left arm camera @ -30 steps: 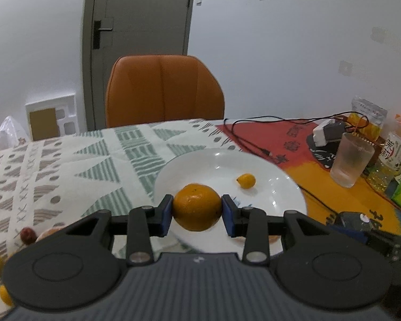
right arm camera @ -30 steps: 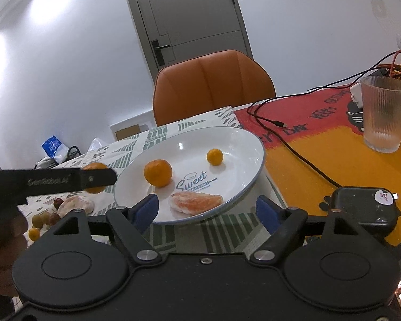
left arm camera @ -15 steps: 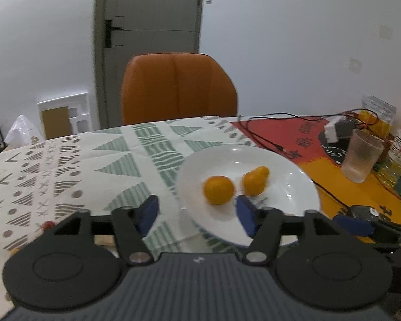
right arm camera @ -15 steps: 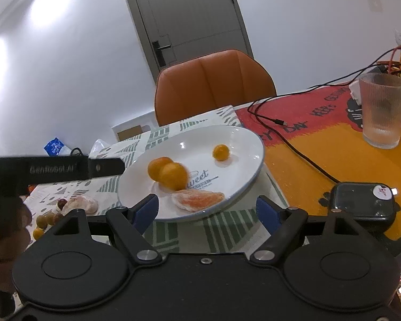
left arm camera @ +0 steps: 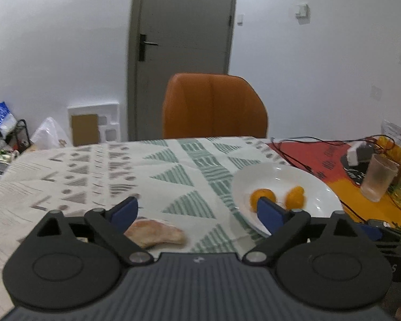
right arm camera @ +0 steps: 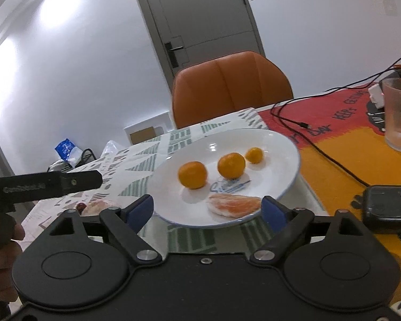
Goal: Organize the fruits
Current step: 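Move both tools back toward the remaining fruits on the table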
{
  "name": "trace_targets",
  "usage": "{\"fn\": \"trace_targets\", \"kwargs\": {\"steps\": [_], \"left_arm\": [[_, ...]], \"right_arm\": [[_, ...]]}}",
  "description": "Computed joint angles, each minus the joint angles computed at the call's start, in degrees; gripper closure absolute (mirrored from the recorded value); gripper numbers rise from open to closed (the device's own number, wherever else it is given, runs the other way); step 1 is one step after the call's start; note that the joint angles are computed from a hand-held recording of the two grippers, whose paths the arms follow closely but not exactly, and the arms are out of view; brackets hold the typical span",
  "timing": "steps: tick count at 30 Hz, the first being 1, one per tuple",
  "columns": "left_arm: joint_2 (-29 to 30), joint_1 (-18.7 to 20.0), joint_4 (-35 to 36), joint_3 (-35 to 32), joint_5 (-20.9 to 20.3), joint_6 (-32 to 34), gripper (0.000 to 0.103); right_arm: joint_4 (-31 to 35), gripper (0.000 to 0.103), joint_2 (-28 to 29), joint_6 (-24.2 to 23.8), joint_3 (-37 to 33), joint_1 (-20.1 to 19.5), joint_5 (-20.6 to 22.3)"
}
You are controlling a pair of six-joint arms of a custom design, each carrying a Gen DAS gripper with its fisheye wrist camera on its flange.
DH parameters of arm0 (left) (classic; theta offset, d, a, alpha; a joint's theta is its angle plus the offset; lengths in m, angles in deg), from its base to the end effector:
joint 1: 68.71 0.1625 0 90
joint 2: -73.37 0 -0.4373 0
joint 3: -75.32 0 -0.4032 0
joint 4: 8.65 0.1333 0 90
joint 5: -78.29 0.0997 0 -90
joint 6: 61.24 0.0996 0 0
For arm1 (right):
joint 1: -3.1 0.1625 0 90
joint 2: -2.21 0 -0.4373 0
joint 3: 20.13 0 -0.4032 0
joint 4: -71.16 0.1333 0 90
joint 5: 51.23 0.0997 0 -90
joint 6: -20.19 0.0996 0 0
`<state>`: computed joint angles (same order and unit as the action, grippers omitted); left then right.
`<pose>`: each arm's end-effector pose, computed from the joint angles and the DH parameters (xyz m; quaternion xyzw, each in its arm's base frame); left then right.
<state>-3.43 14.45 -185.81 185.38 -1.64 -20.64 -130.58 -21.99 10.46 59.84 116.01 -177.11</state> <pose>0.0812 -0.5888 0.3899 0.3208 0.8290 -0.4093 0.2060 0.3603 -0.6602 0.0459 0.0974 -0.8469 0.4747 0.2190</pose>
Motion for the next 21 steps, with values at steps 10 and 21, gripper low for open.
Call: {"fn": "trace_targets", "kwargs": {"steps": [10, 21], "left_arm": [[-2.4, 2.2, 2.2, -2.0, 0.7, -1.3, 0.008], [-4.0, 4.5, 2.5, -4.1, 1.4, -1.8, 0.002]], "right_arm": [[2.0, 0.005, 2.3, -1.1, -3.3, 1.6, 1.6], [5.5, 0.0, 3.8, -1.3, -6.5, 2.9, 3.3]]}}
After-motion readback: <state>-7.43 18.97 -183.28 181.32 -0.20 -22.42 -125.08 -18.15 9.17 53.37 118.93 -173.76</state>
